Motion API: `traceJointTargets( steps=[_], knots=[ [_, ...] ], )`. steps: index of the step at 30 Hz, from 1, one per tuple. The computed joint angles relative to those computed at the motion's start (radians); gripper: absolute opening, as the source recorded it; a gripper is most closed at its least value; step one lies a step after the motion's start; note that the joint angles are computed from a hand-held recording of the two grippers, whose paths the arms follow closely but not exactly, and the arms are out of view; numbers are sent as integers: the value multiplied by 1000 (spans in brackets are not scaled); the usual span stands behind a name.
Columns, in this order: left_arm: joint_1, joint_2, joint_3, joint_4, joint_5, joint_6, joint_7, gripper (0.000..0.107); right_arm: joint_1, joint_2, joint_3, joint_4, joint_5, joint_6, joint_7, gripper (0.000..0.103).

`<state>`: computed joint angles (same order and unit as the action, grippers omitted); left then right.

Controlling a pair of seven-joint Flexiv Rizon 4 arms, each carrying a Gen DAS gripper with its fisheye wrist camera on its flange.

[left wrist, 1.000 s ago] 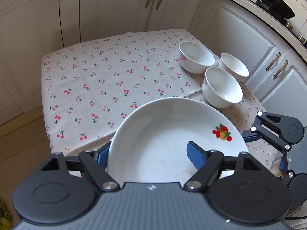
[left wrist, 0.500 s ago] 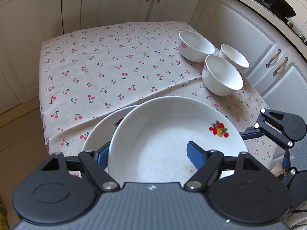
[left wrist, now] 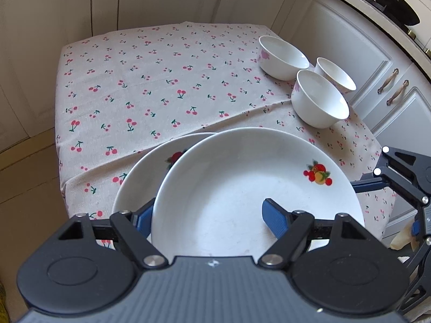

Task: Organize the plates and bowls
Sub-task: 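Lower the fruit-decal plate onto the plate stack with the left gripper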

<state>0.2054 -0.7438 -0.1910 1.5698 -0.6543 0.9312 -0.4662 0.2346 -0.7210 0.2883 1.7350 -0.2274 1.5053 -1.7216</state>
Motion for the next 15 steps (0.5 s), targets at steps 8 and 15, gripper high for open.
traceJointTargets(
  steps=[8, 15],
  knots=[
    [-7, -12, 13, -8, 23, 4, -11, 80, 10, 6, -7, 3, 1, 1, 9, 95],
    [-4, -13, 11, -7, 37, 11, -5, 81, 7, 3, 0, -3, 4, -7, 8, 95]
  ],
)
